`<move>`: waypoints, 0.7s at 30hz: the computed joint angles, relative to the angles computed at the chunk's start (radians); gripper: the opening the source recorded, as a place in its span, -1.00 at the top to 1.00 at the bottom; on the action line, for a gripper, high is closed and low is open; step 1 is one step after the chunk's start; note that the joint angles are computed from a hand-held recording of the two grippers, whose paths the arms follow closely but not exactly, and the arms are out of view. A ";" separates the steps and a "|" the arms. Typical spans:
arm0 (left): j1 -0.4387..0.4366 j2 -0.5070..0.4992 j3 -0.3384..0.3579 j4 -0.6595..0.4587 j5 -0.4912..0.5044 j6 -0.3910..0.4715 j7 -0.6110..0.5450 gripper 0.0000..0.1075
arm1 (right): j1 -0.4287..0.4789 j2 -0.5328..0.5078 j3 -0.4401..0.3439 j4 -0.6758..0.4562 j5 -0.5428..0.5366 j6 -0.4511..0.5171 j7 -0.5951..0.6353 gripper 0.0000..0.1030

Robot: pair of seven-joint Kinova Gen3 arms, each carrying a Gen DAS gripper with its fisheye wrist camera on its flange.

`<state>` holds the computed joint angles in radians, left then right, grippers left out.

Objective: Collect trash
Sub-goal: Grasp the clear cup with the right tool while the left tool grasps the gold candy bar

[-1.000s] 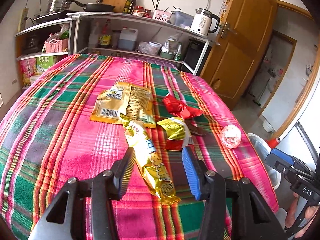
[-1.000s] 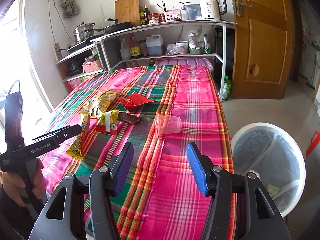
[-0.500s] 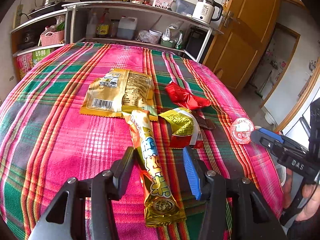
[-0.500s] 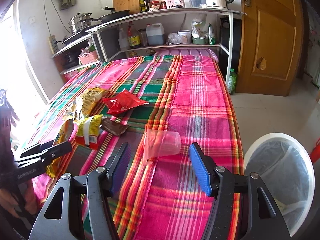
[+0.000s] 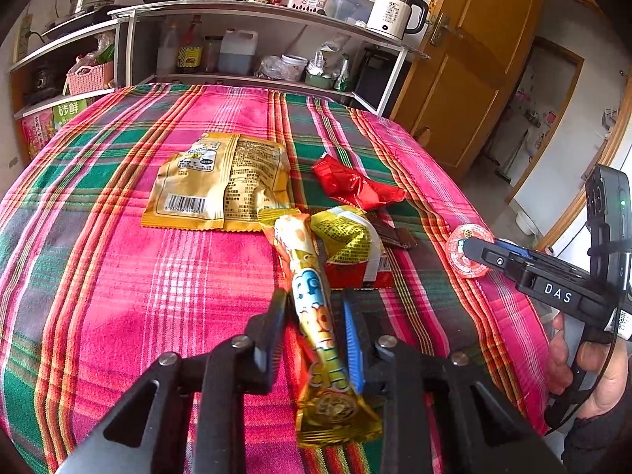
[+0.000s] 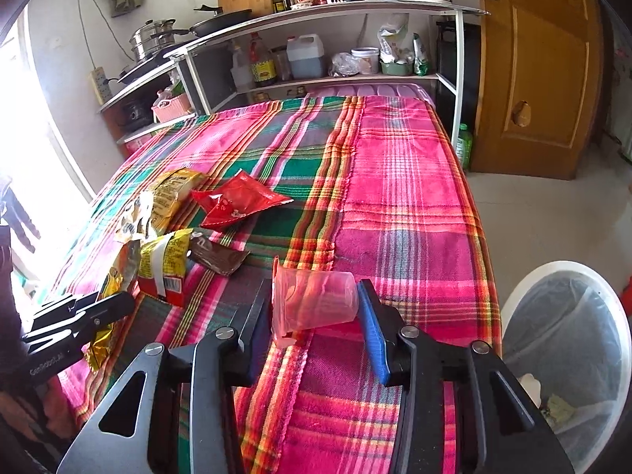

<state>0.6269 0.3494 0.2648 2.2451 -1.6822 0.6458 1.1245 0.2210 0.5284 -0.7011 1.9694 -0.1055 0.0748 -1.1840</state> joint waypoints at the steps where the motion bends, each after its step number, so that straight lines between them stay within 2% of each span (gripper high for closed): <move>1: 0.001 0.000 0.001 -0.002 0.002 0.001 -0.002 0.57 | 0.011 -0.003 -0.012 0.008 0.000 -0.005 0.002 0.18; 10: 0.045 -0.019 0.011 -0.004 0.033 0.041 -0.024 0.69 | 0.162 -0.040 -0.159 0.100 0.043 -0.052 -0.025 0.18; 21: 0.130 -0.047 0.009 -0.048 0.110 0.096 -0.115 0.69 | 0.424 -0.075 -0.373 0.206 0.129 -0.087 -0.101 0.18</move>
<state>0.7570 0.3028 0.2734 2.1968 -1.5723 0.7416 1.0097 0.6446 0.4531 -1.0736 2.1750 0.0235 -0.0122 -1.2854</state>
